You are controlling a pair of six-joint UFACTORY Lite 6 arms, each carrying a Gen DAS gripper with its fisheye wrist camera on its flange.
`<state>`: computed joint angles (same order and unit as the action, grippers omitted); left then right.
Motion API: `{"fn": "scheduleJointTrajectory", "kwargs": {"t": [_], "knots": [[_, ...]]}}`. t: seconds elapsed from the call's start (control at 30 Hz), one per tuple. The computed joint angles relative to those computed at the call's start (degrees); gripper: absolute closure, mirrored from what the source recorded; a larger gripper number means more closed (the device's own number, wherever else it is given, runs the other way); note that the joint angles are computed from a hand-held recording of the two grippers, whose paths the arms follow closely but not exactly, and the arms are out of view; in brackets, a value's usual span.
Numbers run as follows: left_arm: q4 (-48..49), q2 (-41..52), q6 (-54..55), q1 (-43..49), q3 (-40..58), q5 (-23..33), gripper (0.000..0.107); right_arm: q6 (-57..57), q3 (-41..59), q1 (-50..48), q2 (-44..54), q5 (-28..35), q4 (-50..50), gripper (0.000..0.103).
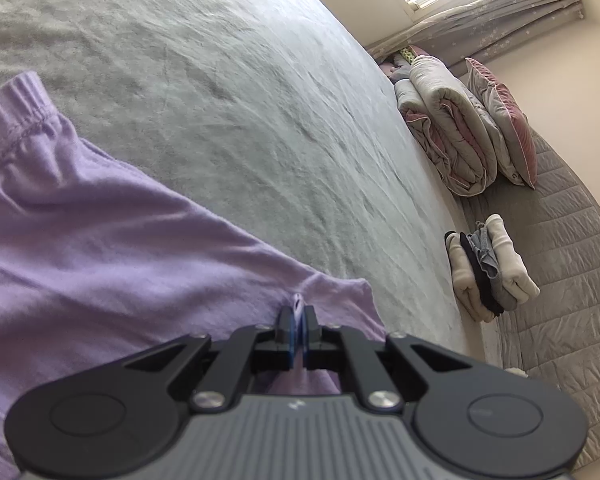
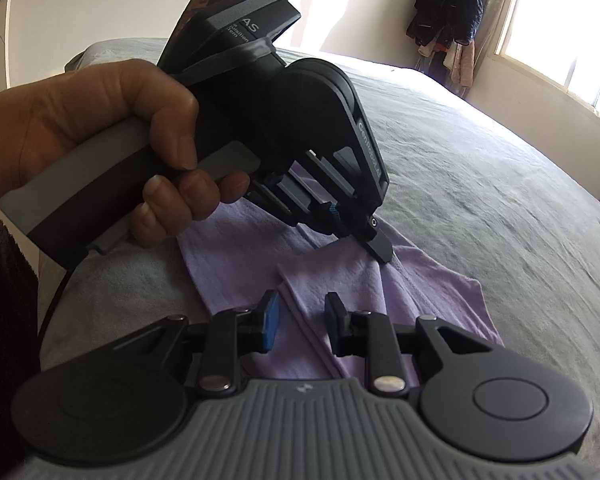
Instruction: Fold clothes
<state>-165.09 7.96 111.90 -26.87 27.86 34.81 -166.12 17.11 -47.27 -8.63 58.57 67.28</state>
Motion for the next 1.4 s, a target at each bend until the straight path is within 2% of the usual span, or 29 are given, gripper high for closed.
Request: {"fn": "scheduleJointTrajectory", "kwargs": {"t": [0.03,0.17,0.23,0.33,0.43,0.67,0.73,0.8,0.87,0.9,0.93,1.0,1.07,1.2,1.27,1.33,1.4], "knots": [[0.37,-0.02,-0.14,0.17,-0.01,0.0,0.104,-1.05,-0.44,1.01,-0.18,-0.54,1.19,0.079],[1.82,-0.34,-0.67,0.77,0.22,-0.55,0.104,-1.66,-1.4,5.15,-0.45,-2.64,5.41,0.1],[1.88,-1.04,0.07,0.7,0.24,-1.46,0.104,5.12,1.12,5.75,1.65,-1.39,3.98,0.101],[0.95,-3.14,2.25,0.66,-0.38,-3.11,0.104,21.63,8.25,4.84,7.52,4.19,-1.09,0.101],[-1.47,-8.0,6.46,1.37,-2.61,-5.38,0.106,31.58,11.82,4.34,10.29,8.52,-2.82,0.101],[2.75,-19.55,6.4,7.09,-9.68,-8.95,0.107,38.65,10.42,7.77,10.13,10.9,-0.41,0.101],[11.5,-21.4,-0.97,10.64,-11.32,-9.62,0.105,39.65,10.25,7.07,10.32,11.6,-0.72,0.101],[22.22,-22.26,-10.4,14.89,-13.04,-7.19,0.102,41.18,10.82,5.97,11.12,12.46,-1.41,0.101],[31.95,-21.57,-18.38,19.51,-14.1,-2.2,0.079,42.74,12.42,4.22,12.31,14.03,-2.47,0.101],[36.34,-20.46,-21.88,21.88,-14.27,1.22,0.064,43.27,12.95,3.01,12.46,14.94,-3.35,0.101],[38.65,-18.83,-23.58,23.33,-14.17,4.7,0.061,43.18,12.96,2.04,12.16,15.55,-4.15,0.101],[40.84,-15.22,-24.95,24.67,-13.5,10.58,0.06,42.9,12.67,2.05,11.52,15.67,-4.31,0.101],[39.39,-12.36,-24.72,22.24,-11.97,11.77,0.06,41.93,12.18,2.27,11.62,15.32,-4.24,0.101],[31.22,-9.19,-21.83,14.36,-8.48,6.57,0.063,40.65,11.45,1.8,11.42,15.17,-4.71,0.101],[26.81,-8.26,-18.99,10.96,-6.96,3.74,0.08,40.38,11.33,1.48,11.39,15.15,-4.87,0.101],[21.76,-8.04,-14.92,7.93,-5.86,0.77,0.105,40.32,11.2,1.35,11.45,14.99,-4.68,0.1],[15.35,-9.0,-8.8,5.33,-5.58,-2.24,0.105,40.24,10.97,1.39,11.53,14.73,-4.47,0.1]]}}
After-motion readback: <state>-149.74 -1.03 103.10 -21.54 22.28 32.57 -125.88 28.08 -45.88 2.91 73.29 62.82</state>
